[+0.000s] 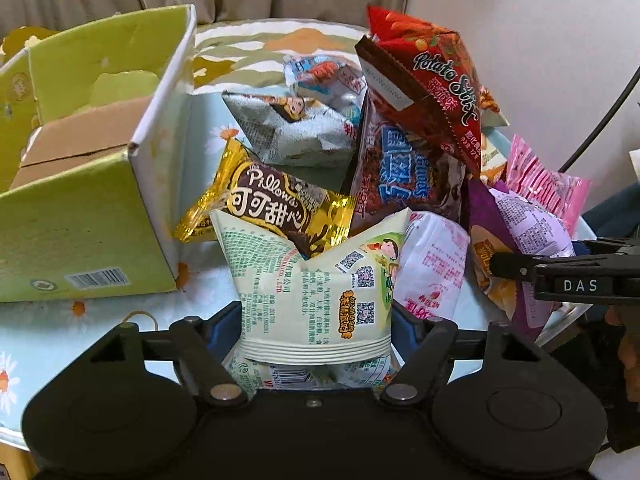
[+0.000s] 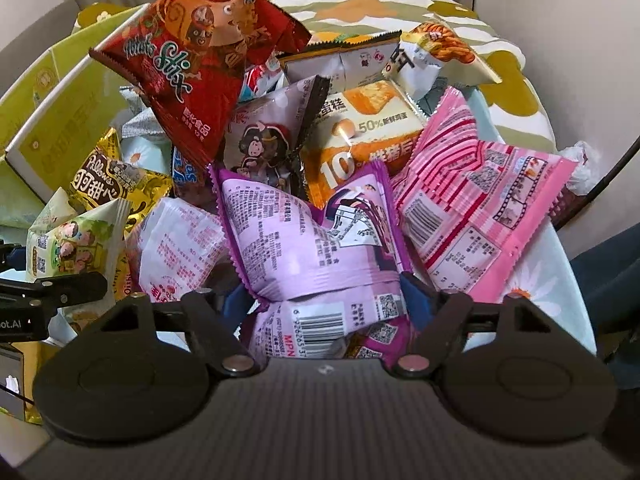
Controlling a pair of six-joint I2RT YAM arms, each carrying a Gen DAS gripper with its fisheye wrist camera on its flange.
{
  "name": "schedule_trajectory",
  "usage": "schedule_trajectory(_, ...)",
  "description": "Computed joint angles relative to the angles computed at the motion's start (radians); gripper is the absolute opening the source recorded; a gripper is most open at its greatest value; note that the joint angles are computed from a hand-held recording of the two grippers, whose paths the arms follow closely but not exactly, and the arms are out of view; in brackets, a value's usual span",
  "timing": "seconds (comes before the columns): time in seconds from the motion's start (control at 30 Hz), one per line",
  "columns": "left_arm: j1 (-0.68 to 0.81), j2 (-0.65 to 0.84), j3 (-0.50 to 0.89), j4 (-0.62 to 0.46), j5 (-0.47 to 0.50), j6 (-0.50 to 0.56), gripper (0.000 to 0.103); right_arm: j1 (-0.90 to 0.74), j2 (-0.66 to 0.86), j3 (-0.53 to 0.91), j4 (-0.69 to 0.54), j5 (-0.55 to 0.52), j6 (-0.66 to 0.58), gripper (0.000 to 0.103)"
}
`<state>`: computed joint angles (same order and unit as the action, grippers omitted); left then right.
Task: Organize snacks
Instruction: 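Carry the green bag into the box and release it with left tool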
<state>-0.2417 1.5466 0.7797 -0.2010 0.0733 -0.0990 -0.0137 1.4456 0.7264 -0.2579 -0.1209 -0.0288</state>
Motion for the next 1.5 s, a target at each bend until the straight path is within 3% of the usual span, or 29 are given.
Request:
schedule_trajectory(0.7, -0.169, -0.327, 0.023, -0.183, -0.21, -0.169, 0.078, -0.161, -0.274, 0.055, -0.221, -0.163, -0.113, 0.077)
schedule_trajectory(0.97, -0.117, -0.352, 0.113, -0.214, -0.247, -0.132, 0.078, -0.148, -0.293, 0.193, -0.294, -0.182, -0.124, 0.077)
schedule_trajectory(1.27, 0.189, -0.312, 0.233, -0.182, -0.087, 0.031, 0.079, 0.11, -0.171, 0.405, -0.242, -0.075, 0.001, 0.077)
schedule_trajectory(1.5, 0.435, -0.069, 0.467, -0.191, 0.072, 0.18, 0.079, 0.373, 0.137, 0.713, -0.196, 0.074, 0.144, 0.077)
